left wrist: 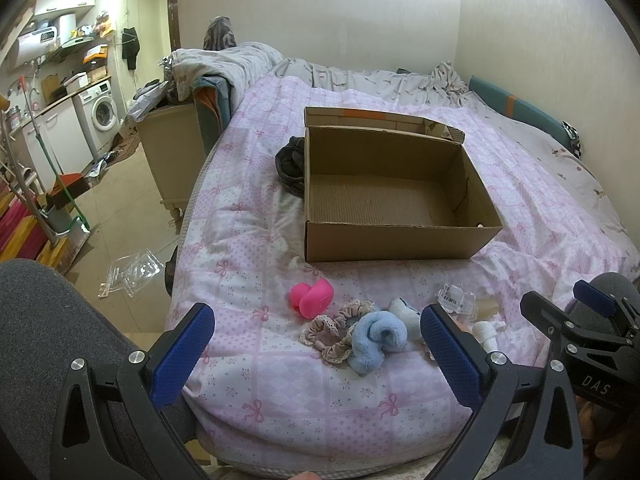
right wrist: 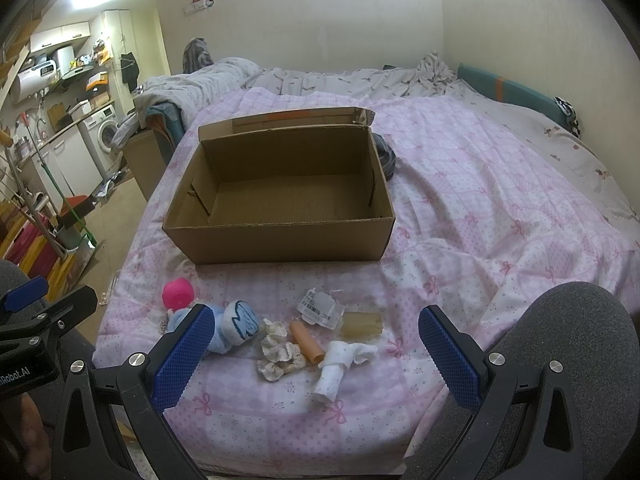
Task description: Organize soft objects
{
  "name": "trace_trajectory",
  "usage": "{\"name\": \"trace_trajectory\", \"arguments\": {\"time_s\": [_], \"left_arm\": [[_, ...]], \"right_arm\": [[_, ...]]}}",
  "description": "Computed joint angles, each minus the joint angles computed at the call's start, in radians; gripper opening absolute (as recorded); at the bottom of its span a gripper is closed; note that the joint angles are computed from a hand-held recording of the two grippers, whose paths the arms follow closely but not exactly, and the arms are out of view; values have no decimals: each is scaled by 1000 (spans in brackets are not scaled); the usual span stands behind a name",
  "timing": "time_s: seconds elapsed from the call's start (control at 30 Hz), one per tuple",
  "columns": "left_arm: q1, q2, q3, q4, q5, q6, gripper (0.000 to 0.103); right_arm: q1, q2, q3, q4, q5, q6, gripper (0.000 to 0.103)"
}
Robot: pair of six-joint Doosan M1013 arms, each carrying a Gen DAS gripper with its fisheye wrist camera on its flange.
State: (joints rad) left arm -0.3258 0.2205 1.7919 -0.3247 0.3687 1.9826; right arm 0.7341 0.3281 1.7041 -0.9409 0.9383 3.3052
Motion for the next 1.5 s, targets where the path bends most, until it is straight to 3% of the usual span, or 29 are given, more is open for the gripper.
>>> {"name": "trace_trajectory", "arguments": {"time_s": [1.1, 1.33, 1.5], "left_arm": [[-6, 0, -6, 6, 14, -14, 103], [-4, 18, -67, 27, 98, -55, 103], [-1, 22, -94, 23, 104, -68, 103]], "right_arm": [[1, 0, -2, 2, 2, -1, 103], [-14, -6, -13, 57, -30, -58, 103], [-23, -3, -44, 39, -4, -107, 103]]}}
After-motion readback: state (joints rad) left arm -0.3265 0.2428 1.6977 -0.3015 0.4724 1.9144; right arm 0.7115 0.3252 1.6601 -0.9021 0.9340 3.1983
